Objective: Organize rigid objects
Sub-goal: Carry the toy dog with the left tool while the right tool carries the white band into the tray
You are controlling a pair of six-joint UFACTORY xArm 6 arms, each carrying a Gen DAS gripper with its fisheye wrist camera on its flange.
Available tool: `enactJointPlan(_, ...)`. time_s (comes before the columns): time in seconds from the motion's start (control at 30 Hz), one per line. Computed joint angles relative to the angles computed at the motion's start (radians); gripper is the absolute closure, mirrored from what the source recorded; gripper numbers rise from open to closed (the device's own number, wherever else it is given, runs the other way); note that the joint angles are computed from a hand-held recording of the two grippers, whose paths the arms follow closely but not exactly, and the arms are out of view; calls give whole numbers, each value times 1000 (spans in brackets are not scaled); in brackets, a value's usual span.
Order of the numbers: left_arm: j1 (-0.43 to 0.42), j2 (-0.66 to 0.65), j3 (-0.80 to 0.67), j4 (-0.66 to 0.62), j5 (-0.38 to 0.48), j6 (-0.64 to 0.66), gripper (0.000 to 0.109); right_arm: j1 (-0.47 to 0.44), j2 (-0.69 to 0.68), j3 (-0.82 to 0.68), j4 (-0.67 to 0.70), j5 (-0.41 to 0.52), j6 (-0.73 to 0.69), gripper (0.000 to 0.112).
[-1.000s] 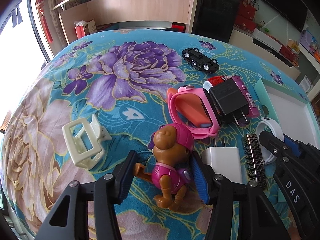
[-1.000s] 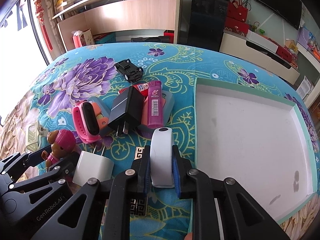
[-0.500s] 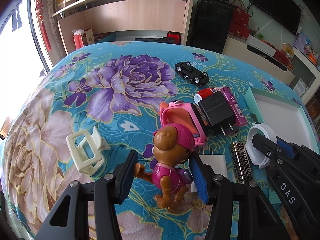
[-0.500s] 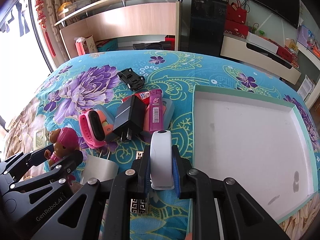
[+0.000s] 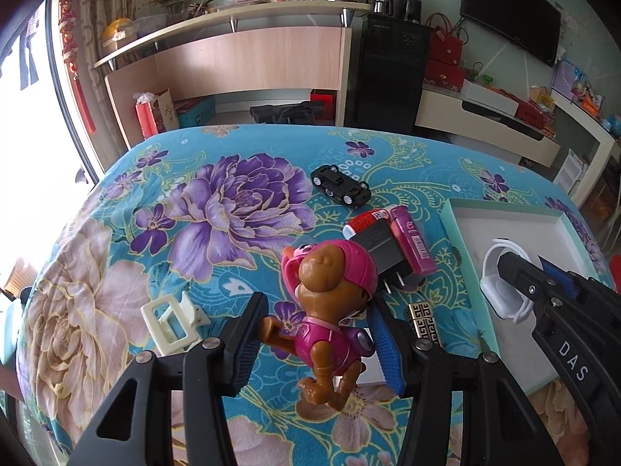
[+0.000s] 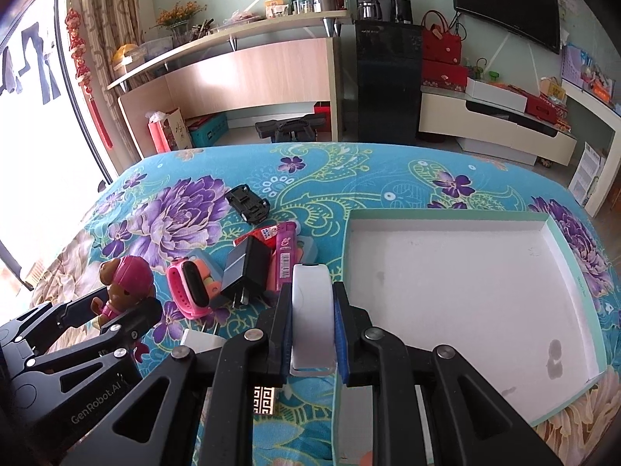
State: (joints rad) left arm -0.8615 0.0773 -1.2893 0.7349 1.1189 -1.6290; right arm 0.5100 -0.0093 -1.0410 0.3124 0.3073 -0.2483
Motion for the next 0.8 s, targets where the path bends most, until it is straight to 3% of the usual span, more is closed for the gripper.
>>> enactJointPlan(0.17, 6, 84, -108, -29, -22, 102, 53, -58, 0, 6, -106, -11, 118, 93)
enactJointPlan(0.5, 12, 333, -443, -75, -27, 346, 53, -202, 14, 5, -471, 3, 493, 93)
enactJointPlan(0.6, 12, 407, -546, -87, -30, 404, 53, -231, 18, 4, -474, 17, 516, 93)
enactJointPlan(0.8, 17, 525, -706, -121, -15, 472, 51, -275, 22, -4, -605, 55, 647, 93)
